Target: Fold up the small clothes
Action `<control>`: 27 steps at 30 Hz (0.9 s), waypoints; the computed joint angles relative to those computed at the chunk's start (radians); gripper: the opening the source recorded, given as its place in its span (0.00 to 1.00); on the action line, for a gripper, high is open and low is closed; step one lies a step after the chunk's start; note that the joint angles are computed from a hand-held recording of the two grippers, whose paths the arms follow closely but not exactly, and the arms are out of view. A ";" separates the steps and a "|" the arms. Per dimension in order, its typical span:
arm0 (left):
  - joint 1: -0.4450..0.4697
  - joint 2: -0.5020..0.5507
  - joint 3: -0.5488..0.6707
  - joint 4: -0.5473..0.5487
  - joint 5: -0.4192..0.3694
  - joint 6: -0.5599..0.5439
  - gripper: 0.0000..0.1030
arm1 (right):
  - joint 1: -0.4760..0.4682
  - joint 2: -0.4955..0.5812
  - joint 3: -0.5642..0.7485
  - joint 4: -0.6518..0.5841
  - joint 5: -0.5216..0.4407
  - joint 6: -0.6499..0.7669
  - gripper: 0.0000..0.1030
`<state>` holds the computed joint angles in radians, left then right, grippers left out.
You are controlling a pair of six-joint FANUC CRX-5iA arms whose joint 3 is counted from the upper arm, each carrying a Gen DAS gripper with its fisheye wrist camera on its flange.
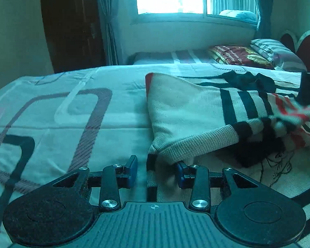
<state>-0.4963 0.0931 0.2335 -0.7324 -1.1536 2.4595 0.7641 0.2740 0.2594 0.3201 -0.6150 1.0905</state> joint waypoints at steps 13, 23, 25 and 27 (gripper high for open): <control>0.038 -0.049 -0.067 0.074 0.110 0.026 0.25 | -0.096 -0.107 -0.088 -0.322 0.031 -0.053 0.30; 0.072 -0.085 -0.124 0.093 0.169 0.209 0.26 | -0.137 -0.103 -0.020 -0.468 0.016 0.083 0.09; 0.078 -0.091 -0.139 0.104 0.181 0.210 0.26 | -0.125 -0.119 -0.044 -0.432 0.028 0.072 0.09; 0.079 -0.094 -0.145 0.108 0.187 0.189 0.26 | -0.109 -0.088 -0.039 -0.329 -0.031 0.008 0.09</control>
